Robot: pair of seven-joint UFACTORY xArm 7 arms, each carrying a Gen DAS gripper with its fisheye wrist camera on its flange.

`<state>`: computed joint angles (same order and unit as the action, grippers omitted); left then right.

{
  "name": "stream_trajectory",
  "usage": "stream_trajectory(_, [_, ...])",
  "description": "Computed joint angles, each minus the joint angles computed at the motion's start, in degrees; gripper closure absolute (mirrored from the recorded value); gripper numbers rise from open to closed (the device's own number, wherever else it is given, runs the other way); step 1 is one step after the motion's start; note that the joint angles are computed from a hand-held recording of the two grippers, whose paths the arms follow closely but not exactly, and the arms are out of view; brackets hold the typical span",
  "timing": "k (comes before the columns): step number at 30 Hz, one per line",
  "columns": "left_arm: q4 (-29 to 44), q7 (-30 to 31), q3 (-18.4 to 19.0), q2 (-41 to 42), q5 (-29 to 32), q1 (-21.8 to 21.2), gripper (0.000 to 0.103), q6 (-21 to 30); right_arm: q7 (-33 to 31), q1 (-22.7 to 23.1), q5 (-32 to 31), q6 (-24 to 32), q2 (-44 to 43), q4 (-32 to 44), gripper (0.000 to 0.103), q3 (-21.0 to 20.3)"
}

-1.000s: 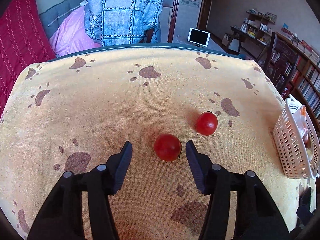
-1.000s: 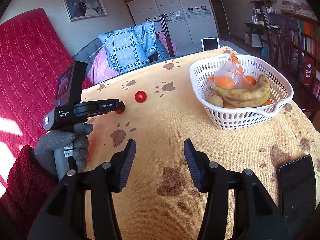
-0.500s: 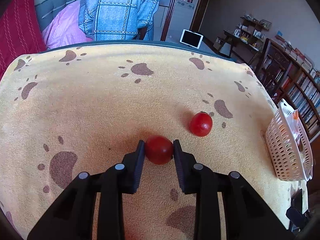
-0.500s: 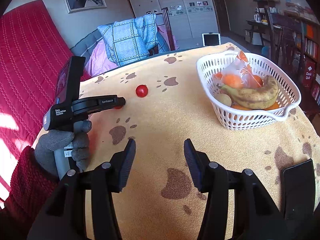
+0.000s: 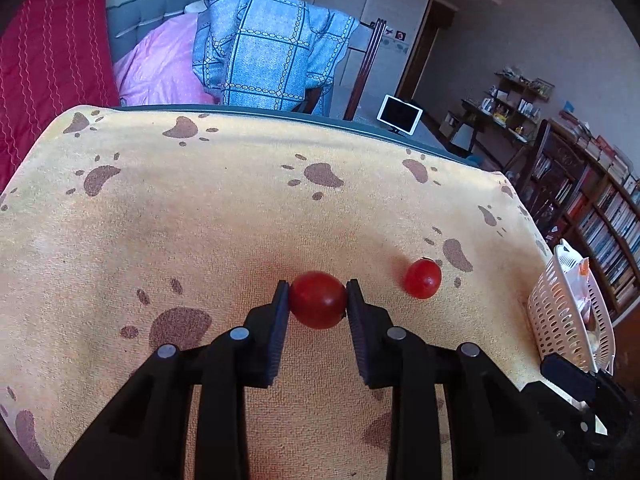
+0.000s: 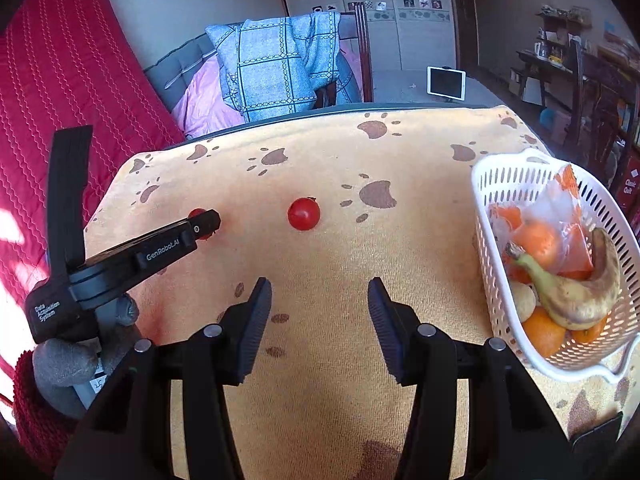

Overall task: Organize fruits
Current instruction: 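Lift the tomato in the left tool while the right tool grasps the other tomato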

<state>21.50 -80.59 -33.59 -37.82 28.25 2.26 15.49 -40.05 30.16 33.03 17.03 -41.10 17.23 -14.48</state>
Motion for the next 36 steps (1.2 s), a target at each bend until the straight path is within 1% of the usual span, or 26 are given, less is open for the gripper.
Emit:
stream_trajectory(2, [-0.66,-0.69,0.22,-1.28,-0.4,-0.32,0.074,0.34,-0.36,2.77,1.03,-2.26,4.78,2.45,0.051,-0.33])
stream_trajectory(4, [-1.04,-0.97,0.35,-1.97,-0.6,-0.25,0.074,0.35,-1.34,5.43,2.74,-2.35,9.35,5.56,0.051,-1.3])
stream_trajectory(7, [-1.29,-1.47,0.22,-2.9,-0.79,-0.03,0.074,1.24,-3.89,7.31,6.23,-2.24,14.96,9.54,0.051,-1.35])
stream_trajectory(10, [-1.35,-1.69,0.04,-3.19,-0.74,0.14,0.074,1.57,-5.99,7.09,9.1,-2.85,19.69,12.8,0.051,0.33])
stream_trajectory(13, [-0.87,-2.35,-1.19,-3.46,-0.04,0.79,0.074,3.04,-7.22,5.91,11.56,-2.41,23.15,15.27,0.051,2.13])
stream_trajectory(17, [-0.97,-2.98,-0.88,-3.48,0.46,0.57,0.074,2.97,-7.97,3.62,14.28,-1.22,26.85,18.18,0.051,4.26])
stream_trajectory(21, [-1.0,-3.36,-0.64,-3.34,0.76,0.43,0.074,2.92,-8.19,0.95,15.37,-0.89,28.85,19.75,0.052,7.2])
stream_trajectory(24, [-1.02,-3.55,-0.5,-3.2,0.96,0.4,0.074,2.67,-8.61,-0.93,15.62,-1.33,29.79,20.24,0.056,9.78])
stream_trajectory(26, [-1.07,-3.63,-0.42,-3.15,0.98,0.31,0.074,2.57,-7.7,-2.6,14.92,-1.51,30.67,20.68,0.064,11.66])
stream_trajectory(29, [-1.19,-3.62,-0.2,-3.07,0.99,0.26,0.074,2.29,-7.0,-4.92,14.04,-3.19,30.95,20.22,0.072,14.54])
stream_trajectory(31, [-1.22,-3.62,-0.11,-3.03,0.92,0.23,0.074,2.19,-6.41,-5.91,13.05,-3.52,30.59,19.8,0.073,15.57])
stream_trajectory(36, [-0.95,-3.89,-0.82,-3.08,1.23,0.57,0.074,2.6,-6.91,-6.05,13.83,-3.3,28.15,18.39,0.073,15.4])
